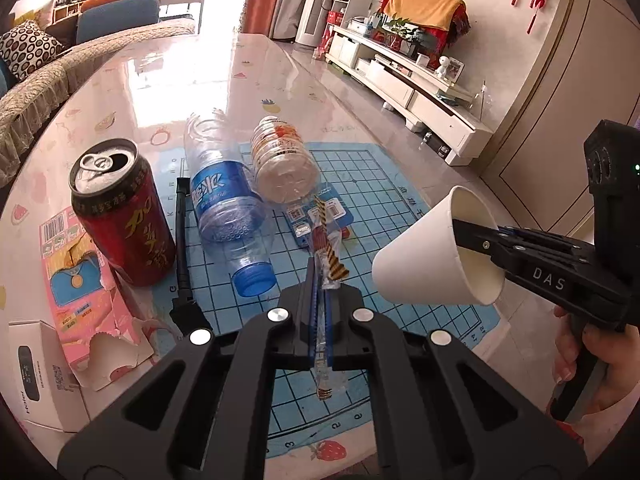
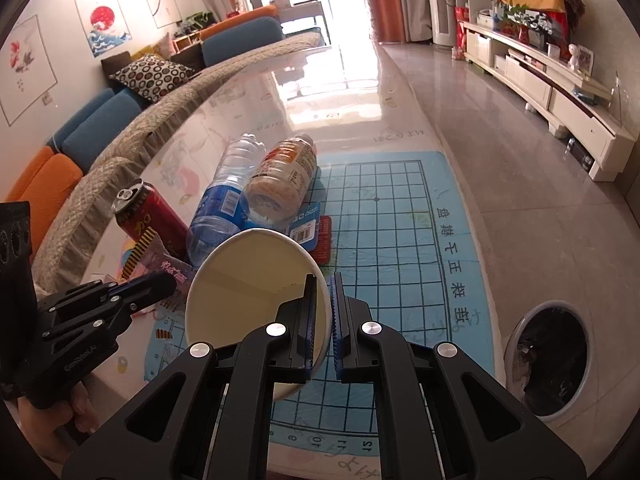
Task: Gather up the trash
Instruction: 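Carry the cup and wrapper with both tools over the grey trash bin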
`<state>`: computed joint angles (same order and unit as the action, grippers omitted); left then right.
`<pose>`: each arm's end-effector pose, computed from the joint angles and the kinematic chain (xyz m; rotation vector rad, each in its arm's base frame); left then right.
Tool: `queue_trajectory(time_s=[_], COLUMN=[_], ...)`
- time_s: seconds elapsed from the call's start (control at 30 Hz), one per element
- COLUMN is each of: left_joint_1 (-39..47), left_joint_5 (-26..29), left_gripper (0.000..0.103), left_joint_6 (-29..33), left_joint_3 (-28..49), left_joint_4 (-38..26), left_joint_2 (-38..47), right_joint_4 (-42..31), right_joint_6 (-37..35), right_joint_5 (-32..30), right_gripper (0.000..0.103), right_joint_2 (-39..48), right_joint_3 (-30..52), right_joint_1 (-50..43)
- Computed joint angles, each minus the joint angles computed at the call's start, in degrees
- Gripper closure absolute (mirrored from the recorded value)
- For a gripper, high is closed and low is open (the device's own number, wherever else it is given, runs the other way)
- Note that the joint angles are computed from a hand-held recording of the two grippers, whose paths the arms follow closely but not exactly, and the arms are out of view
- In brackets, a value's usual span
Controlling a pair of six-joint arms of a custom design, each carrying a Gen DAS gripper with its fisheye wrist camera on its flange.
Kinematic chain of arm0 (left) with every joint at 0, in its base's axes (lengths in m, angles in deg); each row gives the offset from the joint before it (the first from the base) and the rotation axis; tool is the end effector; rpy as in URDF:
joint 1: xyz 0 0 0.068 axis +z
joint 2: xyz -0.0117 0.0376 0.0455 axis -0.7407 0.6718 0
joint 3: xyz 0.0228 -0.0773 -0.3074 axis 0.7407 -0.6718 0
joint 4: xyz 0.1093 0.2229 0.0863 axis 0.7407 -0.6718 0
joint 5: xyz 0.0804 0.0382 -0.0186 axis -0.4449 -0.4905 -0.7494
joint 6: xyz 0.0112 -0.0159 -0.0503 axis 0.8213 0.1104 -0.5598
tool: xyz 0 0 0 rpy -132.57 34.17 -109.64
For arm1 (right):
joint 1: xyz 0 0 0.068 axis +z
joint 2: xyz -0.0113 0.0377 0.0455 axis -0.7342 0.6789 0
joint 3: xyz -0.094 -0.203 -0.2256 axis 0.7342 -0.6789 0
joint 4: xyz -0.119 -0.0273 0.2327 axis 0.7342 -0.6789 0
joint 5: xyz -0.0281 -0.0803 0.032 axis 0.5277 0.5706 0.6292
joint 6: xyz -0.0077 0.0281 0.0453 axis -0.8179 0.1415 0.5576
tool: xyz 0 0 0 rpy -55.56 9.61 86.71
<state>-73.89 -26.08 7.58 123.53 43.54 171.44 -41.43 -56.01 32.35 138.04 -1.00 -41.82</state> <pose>0.2820 -0.1424 0.2261 0.2972 2.3967 -0.4626 0.3218 0.0378 0.2289 -0.1010 2.4700 0.3319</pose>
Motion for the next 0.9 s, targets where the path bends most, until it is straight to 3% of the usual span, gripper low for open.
queue_trajectory(time_s=[0.43,0.9], left_joint_1=[-11.74,-26.66], left_joint_5=[-6.75,-6.14], left_gripper=[0.102,0.102], left_joint_6=[-0.49,-1.59], left_joint_3=[10.54,35.85], left_joint_4=[-4.56,-9.32], left_joint_2=[4.83,26.45], right_joint_4=[-2.45,-3.04], right_joint_6=[-6.41,-18.79], right_joint_5=[-3.92,-7.14], right_gripper=[0.095,0.095], right_joint_2=[-5.37,-0.68], right_joint_3=[-2.24,-1.69], right_joint_1=[-13.31,-39.58])
